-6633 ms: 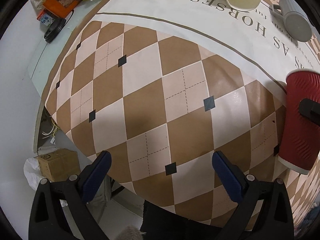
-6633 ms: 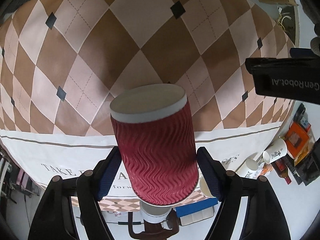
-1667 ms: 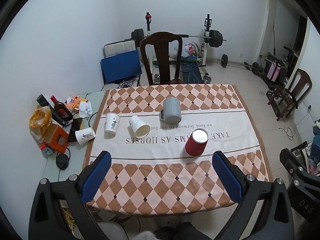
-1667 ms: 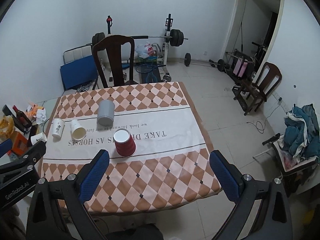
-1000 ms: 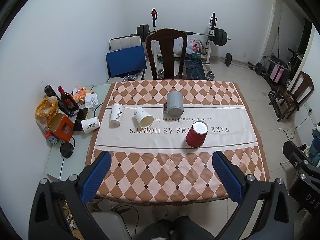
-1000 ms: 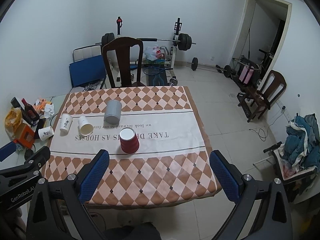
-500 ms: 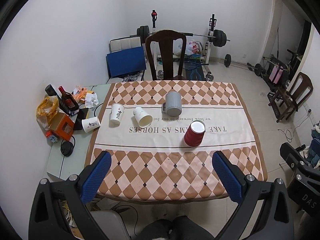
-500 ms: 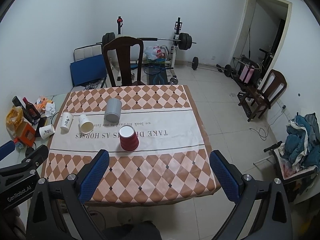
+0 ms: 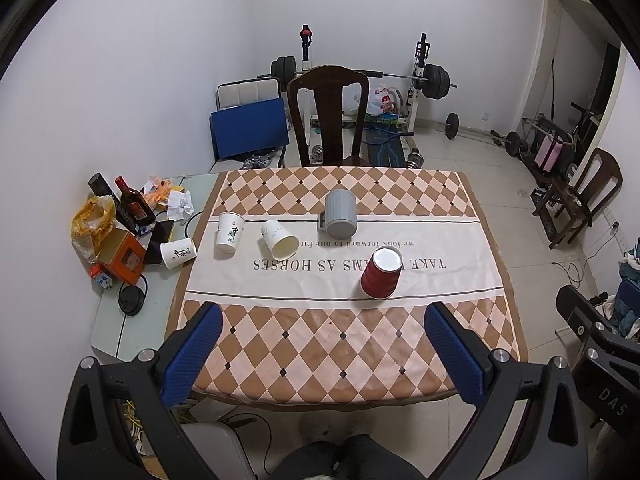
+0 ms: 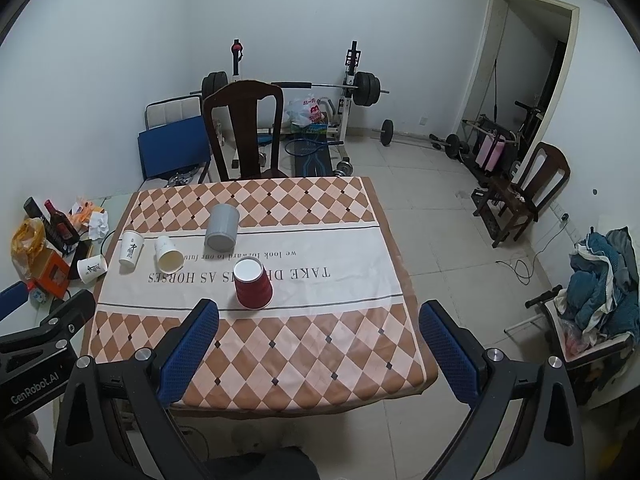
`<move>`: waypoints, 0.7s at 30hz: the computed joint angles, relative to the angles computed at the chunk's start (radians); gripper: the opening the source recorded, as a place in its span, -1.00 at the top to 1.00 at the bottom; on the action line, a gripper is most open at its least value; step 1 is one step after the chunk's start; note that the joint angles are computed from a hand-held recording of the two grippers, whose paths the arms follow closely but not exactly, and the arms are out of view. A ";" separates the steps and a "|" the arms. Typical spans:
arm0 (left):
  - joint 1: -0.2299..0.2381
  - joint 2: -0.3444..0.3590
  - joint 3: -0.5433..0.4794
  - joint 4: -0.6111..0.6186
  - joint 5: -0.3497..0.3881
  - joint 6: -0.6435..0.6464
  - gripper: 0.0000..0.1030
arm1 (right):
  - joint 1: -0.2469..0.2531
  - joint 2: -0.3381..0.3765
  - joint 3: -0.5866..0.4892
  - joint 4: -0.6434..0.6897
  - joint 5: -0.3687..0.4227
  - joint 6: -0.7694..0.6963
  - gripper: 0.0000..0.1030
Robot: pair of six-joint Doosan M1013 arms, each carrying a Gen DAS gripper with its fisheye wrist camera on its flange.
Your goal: Flip cup upside down
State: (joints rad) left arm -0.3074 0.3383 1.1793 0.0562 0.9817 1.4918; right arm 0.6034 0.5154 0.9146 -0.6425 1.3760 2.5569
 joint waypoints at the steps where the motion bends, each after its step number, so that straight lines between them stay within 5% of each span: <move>1: -0.002 0.001 -0.003 0.004 0.001 -0.003 -1.00 | 0.000 0.000 0.000 -0.002 0.000 0.001 -0.97; 21: -0.011 0.008 -0.016 0.014 0.008 -0.015 -1.00 | -0.004 0.000 -0.004 -0.002 0.005 -0.005 -0.97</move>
